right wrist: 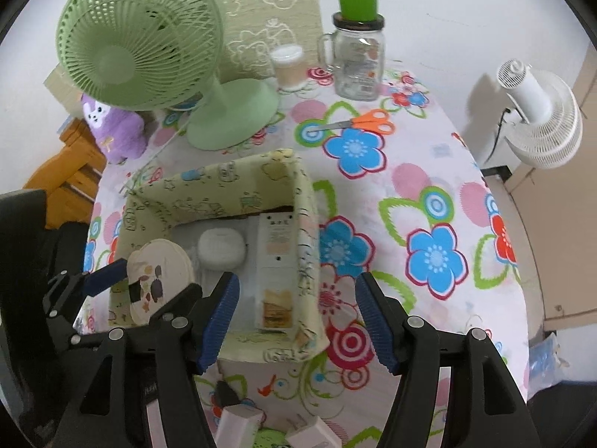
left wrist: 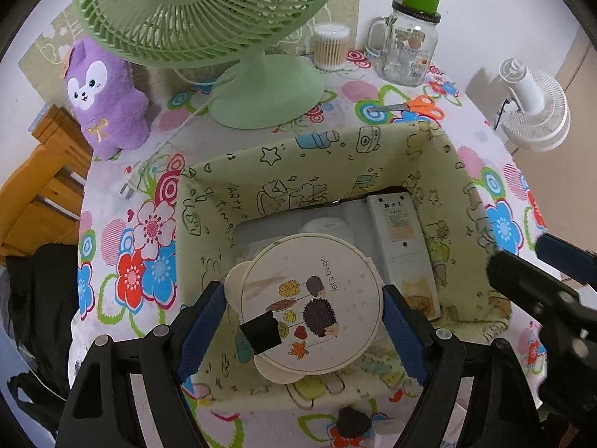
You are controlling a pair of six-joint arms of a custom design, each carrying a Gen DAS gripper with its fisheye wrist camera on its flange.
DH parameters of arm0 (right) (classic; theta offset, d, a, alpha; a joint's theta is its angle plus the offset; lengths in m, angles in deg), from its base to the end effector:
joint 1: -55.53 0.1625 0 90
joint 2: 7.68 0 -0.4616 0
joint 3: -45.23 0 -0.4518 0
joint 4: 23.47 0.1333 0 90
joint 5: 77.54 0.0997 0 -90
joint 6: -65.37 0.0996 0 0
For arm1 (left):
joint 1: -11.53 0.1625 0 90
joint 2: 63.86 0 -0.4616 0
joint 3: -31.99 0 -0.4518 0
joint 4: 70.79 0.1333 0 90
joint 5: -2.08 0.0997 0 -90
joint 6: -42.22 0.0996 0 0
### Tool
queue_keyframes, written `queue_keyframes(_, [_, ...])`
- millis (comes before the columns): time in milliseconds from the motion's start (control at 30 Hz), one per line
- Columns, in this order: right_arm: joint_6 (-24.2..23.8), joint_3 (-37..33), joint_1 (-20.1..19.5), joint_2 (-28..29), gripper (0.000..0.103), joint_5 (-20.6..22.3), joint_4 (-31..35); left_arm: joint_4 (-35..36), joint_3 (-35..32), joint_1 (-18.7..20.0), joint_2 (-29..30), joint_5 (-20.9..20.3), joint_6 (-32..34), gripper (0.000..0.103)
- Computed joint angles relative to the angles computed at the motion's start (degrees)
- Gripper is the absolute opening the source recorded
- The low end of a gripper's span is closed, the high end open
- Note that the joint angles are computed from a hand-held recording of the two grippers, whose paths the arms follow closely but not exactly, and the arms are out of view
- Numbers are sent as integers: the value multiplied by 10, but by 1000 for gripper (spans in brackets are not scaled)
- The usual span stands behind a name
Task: Organize rigid objects
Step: 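Lower the beige round lid into the green box and open the left tool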
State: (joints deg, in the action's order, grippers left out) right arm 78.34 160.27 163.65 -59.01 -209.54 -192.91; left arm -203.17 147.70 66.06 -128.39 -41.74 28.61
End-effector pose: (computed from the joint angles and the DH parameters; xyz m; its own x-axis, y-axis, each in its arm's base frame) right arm 0.2514 -0.5539 0.0736 -0.8104 0.1481 0.5668 -0.1205 0.9047 -0.4087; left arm -0.1635 -0.5830 0.1438 -0.6208 0.2885 -0.7290 0.4397 0.8979 -0.0191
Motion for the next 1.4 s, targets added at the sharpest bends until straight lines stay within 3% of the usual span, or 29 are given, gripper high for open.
queue_keyframes(533, [2,-8,-16,8,69,6,12,4,-26,21,39,16,-8,85])
queue_keyframes(700, [1,-13,-17,13,69,8,17,-50,-11,17,36,27,20,90])
queue_keyframes(867, [1,-14,-16,12,69,2,18,-31,-11,15,24,15,16,90])
queue_keyframes(1000, [-2,-12,-11,10,69,0,18,-34,3,2,5,20,24,96])
queue_keyframes(1400, [-13,-1,13,8,79,-2,-3,-22,39,-21,-46,31,-2,96])
